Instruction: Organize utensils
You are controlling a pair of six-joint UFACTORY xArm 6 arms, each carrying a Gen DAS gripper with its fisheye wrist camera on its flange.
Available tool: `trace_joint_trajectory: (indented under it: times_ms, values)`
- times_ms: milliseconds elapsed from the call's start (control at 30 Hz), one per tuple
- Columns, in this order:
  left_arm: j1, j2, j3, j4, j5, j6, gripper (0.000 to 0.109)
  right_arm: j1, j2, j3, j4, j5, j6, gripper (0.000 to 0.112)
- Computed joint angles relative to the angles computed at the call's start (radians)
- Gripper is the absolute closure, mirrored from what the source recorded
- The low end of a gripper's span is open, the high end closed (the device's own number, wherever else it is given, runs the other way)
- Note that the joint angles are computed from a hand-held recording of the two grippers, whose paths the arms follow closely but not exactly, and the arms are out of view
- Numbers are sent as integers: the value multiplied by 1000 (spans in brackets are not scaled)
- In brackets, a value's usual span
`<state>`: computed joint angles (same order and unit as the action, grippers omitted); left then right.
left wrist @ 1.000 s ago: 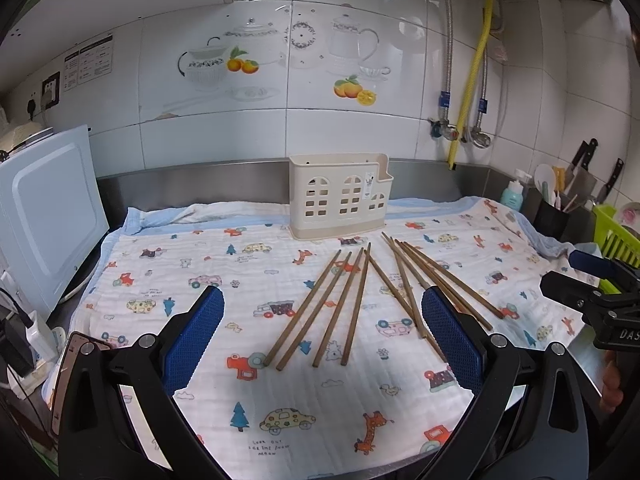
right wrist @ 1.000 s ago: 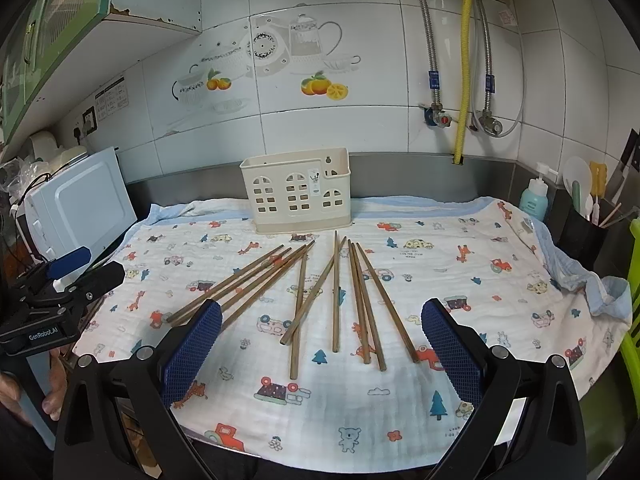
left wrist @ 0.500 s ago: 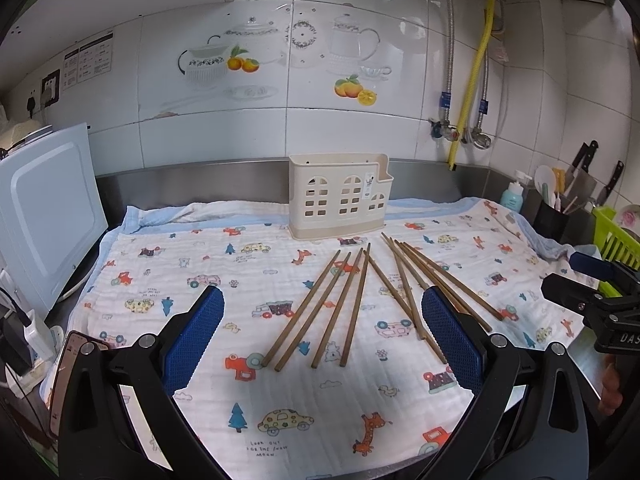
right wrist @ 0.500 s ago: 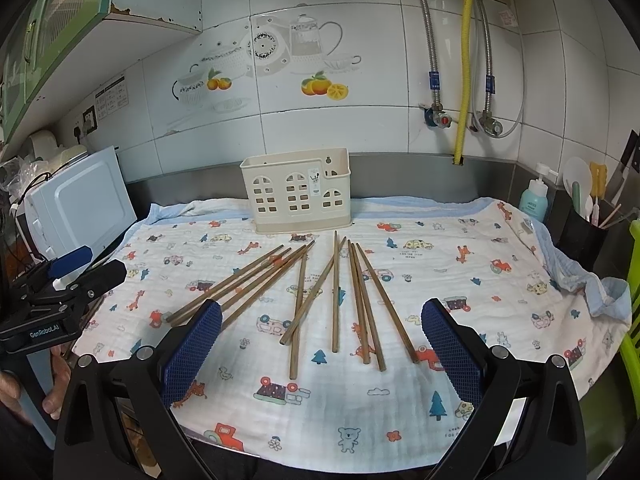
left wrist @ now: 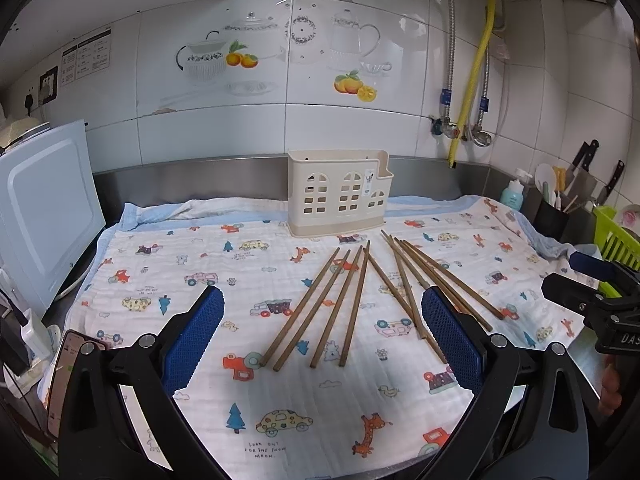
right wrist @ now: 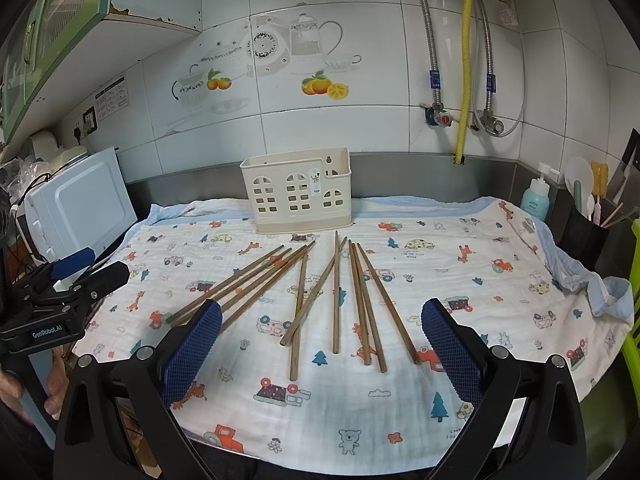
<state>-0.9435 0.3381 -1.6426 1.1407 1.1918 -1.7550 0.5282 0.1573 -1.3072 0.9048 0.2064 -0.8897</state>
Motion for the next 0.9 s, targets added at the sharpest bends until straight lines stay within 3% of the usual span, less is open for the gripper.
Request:
trace_joint_trajectory:
  times_ms: [900]
  values:
    - [56, -18, 54, -35, -74, -14, 10, -3, 71, -64, 20, 37, -28, 15]
